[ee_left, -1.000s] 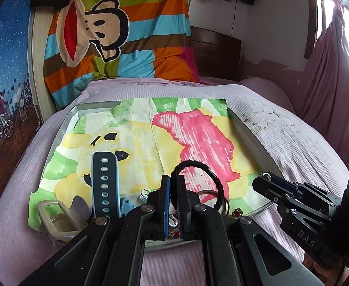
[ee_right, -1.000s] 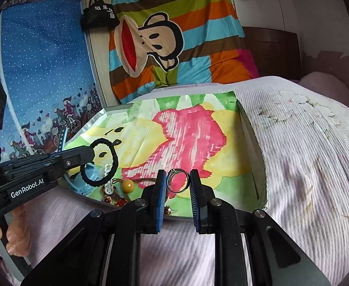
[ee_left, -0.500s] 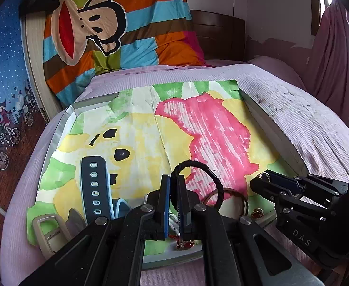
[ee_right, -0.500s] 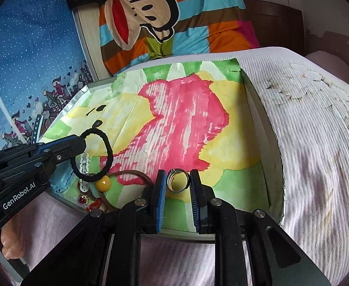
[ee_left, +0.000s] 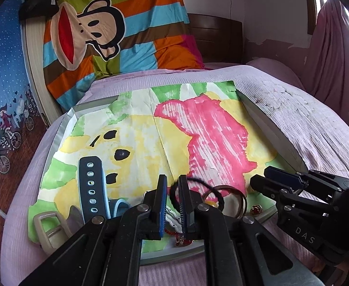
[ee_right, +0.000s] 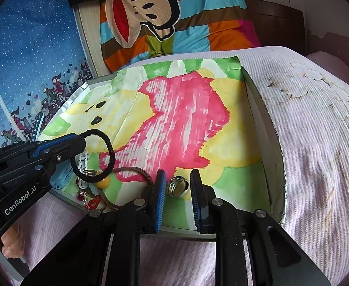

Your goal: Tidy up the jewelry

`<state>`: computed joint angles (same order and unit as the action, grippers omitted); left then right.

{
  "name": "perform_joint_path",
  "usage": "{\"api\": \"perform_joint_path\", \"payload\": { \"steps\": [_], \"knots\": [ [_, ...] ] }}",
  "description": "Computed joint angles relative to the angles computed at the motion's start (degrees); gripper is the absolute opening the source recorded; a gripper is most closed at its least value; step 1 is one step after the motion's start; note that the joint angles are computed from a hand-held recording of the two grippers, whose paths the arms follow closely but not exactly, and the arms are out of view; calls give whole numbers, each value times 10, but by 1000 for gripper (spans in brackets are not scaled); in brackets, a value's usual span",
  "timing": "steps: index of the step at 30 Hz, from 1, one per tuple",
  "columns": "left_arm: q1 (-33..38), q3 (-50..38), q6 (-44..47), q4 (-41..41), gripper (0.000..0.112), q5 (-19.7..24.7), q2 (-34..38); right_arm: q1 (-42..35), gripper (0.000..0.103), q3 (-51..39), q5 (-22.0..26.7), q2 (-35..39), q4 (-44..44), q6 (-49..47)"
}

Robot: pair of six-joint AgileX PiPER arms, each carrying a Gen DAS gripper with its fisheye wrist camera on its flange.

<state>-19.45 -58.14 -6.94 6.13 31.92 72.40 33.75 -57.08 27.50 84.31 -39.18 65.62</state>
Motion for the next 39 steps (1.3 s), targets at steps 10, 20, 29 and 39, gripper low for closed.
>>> {"api": "perform_joint_path", "payload": {
  "steps": [10, 20, 29, 39],
  "knots": [
    [26, 35, 19, -48, 43, -31, -54, 43, 42, 64, 24, -67, -183, 199],
    [69, 84, 92, -133, 66, -52, -139, 116, 64, 108, 96, -130, -289, 336],
    [152, 128, 228, -273, 87, -40, -214, 240, 83, 121, 224, -166, -339, 412],
    [418, 185, 583, -595, 103, 123, -317, 408, 100, 122, 382, -168, -366, 490]
  ]
}}
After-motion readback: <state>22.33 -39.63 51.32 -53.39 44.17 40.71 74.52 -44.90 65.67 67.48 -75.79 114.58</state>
